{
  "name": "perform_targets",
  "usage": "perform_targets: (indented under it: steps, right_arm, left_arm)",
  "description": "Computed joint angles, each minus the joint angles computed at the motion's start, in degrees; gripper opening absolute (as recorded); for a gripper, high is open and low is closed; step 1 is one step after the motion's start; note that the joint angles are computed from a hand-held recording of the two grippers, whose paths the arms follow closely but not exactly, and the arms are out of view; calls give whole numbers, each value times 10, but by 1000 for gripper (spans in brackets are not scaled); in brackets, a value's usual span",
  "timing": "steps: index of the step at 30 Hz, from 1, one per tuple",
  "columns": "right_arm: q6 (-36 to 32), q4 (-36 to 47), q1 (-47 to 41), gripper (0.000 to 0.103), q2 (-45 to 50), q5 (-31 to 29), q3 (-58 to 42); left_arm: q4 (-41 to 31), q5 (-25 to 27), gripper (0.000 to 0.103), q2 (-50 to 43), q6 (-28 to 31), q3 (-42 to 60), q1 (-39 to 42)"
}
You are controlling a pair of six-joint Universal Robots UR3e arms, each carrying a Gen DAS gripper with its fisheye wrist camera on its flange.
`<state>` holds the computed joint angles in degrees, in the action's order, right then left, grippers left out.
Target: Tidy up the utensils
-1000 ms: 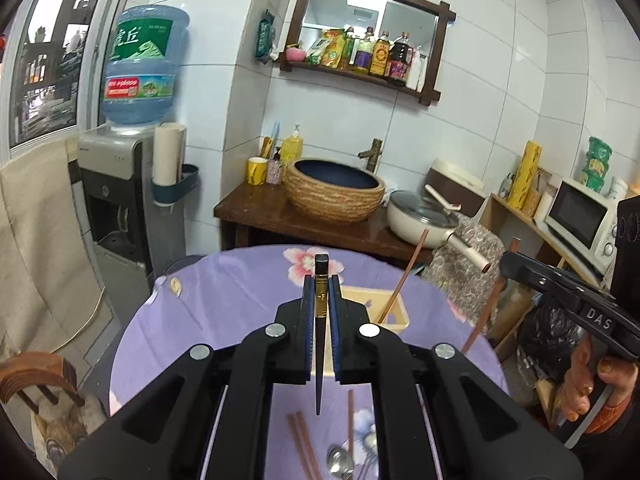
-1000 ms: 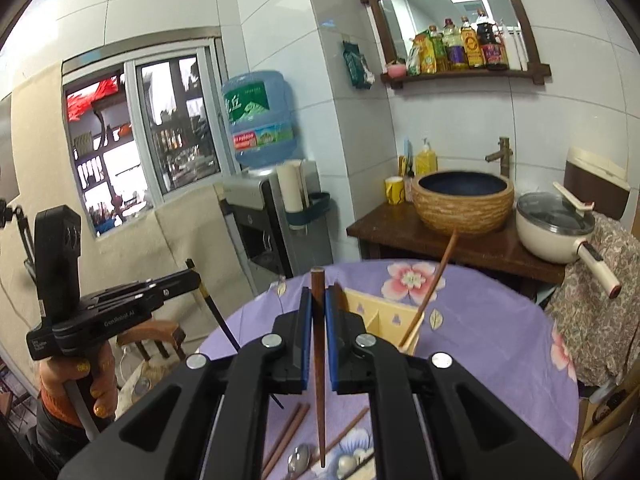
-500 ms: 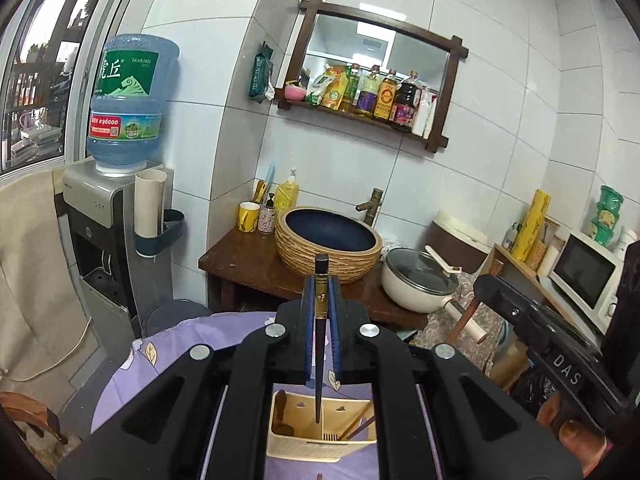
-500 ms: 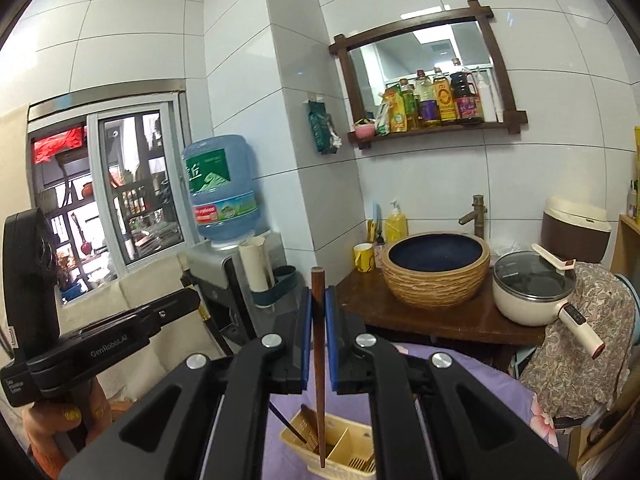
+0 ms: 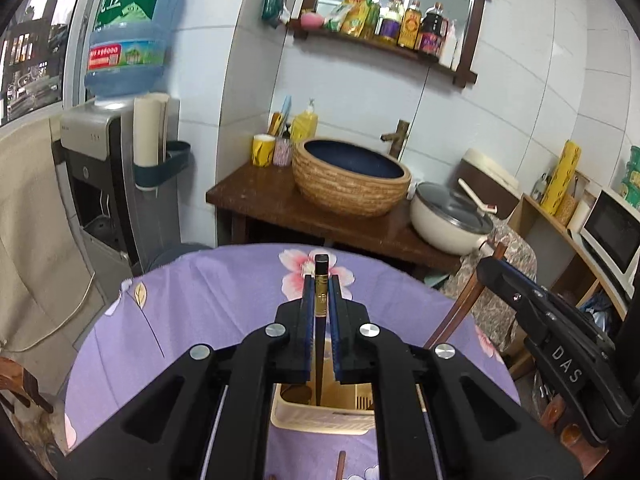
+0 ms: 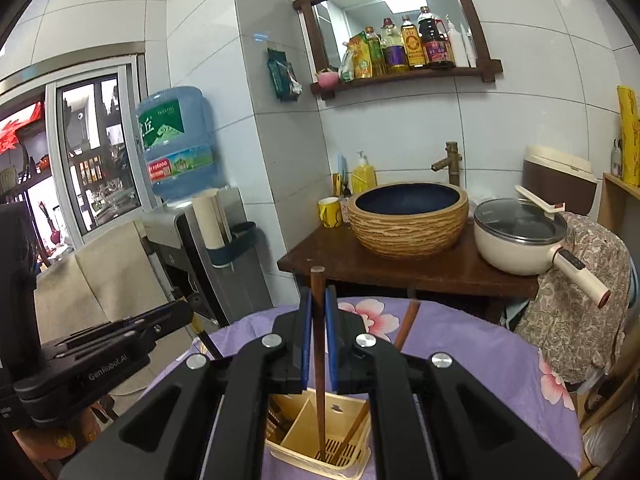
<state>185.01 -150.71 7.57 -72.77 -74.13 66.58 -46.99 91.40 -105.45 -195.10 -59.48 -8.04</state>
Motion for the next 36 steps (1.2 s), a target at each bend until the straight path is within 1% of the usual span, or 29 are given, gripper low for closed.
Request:
perform_targets:
  steps: [6,13,16,17,18,19,20,21,22,24,25,26,27,28,30,32,34,36]
  right_arm:
    - [9,-21,-4,7,-5,-1,42]
    - [10,-33,-8,7,-10,-5,61]
    - [8,-43,-7,8,-15,-11,71]
    - [10,-46,-7,11,-16,-13,74]
    - [11,-49,-9,22,-19,-12,79]
    - [13,-59,-11,29,-23,-9,88]
    - [15,-69,-13,43,-26,-10,96]
    - [17,-79,-14,53,-30,-12,105]
    - [18,-94,-19,54,-38,-8,120]
    - [17,-100,-26,55,-52,0,137]
    - [16,-103,-30,56,-61,4,148]
    - [15,-108,-35,59,-73,6,164]
    - [11,-120,-39,63,-91,6,190]
    - [8,-131,-43,65,-108,7,213]
    - [-2,-141,-49,70,-143,10,260]
    - [-21,-140,-57,72,-190,21,325]
    - [-33,-144,-57,74,-226,16,382]
    - [-49,-135,-59,75,-261,17,436]
  left_arm:
    - [37,1,7,1,0,-58,-1]
    - [54,2,7,-2,-4,-75,-2]
    - [54,-7,7,1,-2,-76,0]
    - [54,-5,7,2,-1,-76,-1]
    - [56,1,8,4,1,-78,-3]
    - [58,4,14,6,3,-79,-5]
    - [61,5,20,9,5,-82,-6]
    - [72,2,42,20,5,-97,-5]
    - [86,-3,63,31,2,-113,-2]
    - [128,-13,75,67,-3,-164,4]
    - [137,-14,79,84,-1,-184,5]
    - [141,-14,81,99,3,-200,5]
    - [151,-12,86,128,9,-235,6]
    - [161,-9,92,150,14,-264,6]
    - [181,4,98,199,26,-330,3]
    - [189,23,98,249,32,-401,0]
    - [184,38,98,287,25,-458,2]
    - [160,28,98,329,21,-516,14]
